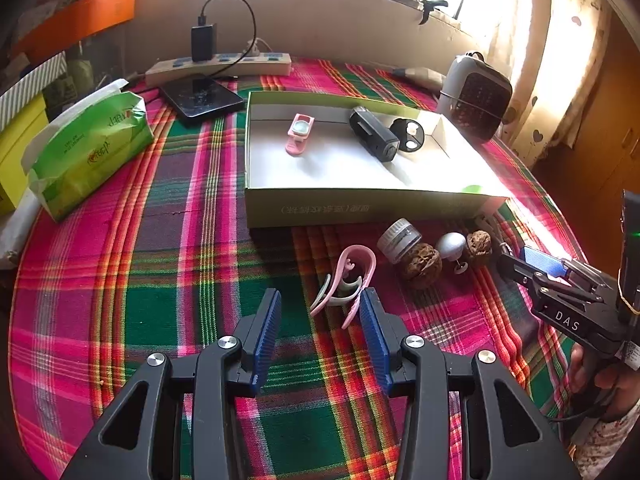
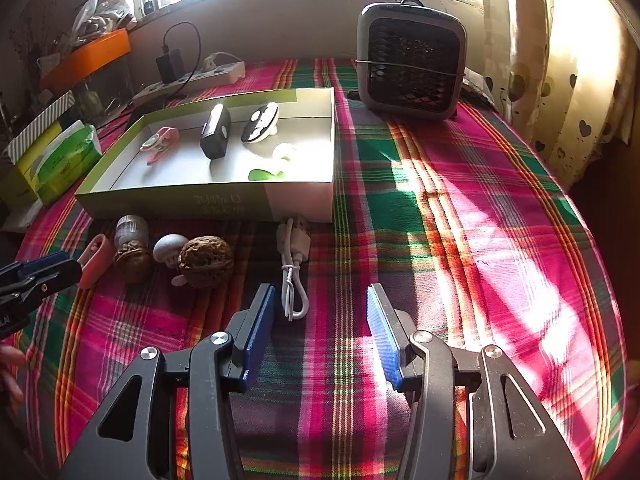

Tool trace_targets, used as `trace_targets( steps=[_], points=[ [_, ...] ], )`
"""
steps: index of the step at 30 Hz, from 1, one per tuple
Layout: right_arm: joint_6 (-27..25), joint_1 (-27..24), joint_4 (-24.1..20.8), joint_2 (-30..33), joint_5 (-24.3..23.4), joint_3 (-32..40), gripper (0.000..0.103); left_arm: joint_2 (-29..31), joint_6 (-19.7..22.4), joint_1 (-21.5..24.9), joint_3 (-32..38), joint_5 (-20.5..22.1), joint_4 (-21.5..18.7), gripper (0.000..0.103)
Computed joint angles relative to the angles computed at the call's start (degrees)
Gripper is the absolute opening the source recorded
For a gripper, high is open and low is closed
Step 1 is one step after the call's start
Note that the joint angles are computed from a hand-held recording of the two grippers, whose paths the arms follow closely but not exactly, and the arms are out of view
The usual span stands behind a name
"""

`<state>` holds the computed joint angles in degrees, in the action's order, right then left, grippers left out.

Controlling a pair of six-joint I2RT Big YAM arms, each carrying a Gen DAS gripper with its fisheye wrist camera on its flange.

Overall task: Organize objects
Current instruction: 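Position the left tool around the pink hook while the right tool approaches the white USB cable, then close the left tool on the pink hook while the right tool grasps the white cable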

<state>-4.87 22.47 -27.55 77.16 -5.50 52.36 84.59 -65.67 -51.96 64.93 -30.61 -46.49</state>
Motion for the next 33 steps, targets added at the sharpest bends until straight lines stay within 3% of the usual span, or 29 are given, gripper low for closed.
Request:
trace_targets(
  steps=[17,33],
  points=[
    [-1.8,0.7,0.9,2.8,-0.1,2.3,0.048,3.0,3.7,1.4,2.6,1.1,-0.5,0.039],
    [-2.1,0.9,1.1,3.6,0.2,3.1,0.048,4.7,4.6,1.8,4.0,-1.8,-1.4,0.039]
  ],
)
